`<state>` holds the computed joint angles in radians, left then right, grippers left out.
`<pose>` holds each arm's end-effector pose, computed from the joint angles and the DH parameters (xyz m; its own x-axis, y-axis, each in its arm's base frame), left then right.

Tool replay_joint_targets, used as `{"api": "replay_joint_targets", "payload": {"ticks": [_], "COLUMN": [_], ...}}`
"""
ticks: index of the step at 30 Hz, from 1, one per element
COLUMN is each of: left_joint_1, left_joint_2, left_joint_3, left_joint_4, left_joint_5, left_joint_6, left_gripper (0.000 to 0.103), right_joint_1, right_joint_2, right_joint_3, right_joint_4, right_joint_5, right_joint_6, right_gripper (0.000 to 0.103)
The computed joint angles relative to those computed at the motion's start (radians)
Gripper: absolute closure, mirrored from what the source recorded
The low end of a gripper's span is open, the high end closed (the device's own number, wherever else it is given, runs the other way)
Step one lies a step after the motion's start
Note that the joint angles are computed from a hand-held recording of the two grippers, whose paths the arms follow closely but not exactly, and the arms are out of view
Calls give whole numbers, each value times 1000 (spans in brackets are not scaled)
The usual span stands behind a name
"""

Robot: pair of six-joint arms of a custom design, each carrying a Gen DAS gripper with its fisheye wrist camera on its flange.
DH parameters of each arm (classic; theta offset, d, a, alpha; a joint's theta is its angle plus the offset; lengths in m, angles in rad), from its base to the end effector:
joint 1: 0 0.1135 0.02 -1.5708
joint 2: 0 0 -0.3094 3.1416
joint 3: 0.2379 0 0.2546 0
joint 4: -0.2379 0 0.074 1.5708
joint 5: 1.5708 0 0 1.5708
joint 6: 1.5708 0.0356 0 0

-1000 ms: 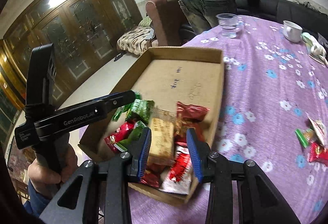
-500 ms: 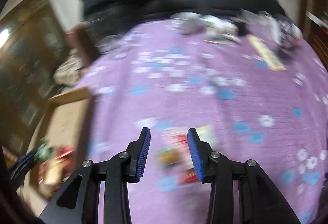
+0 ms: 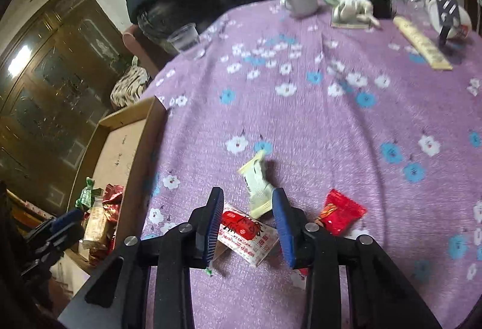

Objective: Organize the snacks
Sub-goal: 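Move left tool toward the round snack packet while right tool approaches the red-and-white sachet, then grasp the red-and-white sachet with right tool while left tool grasps the round snack packet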

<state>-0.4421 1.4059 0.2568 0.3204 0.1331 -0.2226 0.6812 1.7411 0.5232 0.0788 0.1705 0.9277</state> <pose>0.1779 -0.0894 0.1370 -0.7613 0.1183 -0.6376 0.3456 0.9059 -0.2446 0.2057 0.1590 0.1079 -0.8756 0.3054 -0.3742 0.2255 0.9436 0.2424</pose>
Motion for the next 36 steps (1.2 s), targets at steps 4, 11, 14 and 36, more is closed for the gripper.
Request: {"api": "replay_joint_targets", "payload": {"ticks": [4,11,14,36], "left_joint_1": [-75,-159,-168,-389], "left_joint_2": [30,91,116,335], "left_joint_3": [26,72,81,243], "left_joint_4": [-11,-14,-8,-71], "left_joint_5": [-37,-80,-71,-234], "left_joint_6": [-22,-59,-65,24], "left_gripper": [62,62,62,39], "right_joint_1": [9,17,-2,41], "right_joint_2": [4,83,155,106], "right_joint_3": [-42,-27,-15,4], "right_joint_4": [70,143,150,-30], "right_joint_5": [-39,-89,-89,14], "right_joint_6": [-37,-164,-172,-167], "right_gripper": [67,64,63,81]}}
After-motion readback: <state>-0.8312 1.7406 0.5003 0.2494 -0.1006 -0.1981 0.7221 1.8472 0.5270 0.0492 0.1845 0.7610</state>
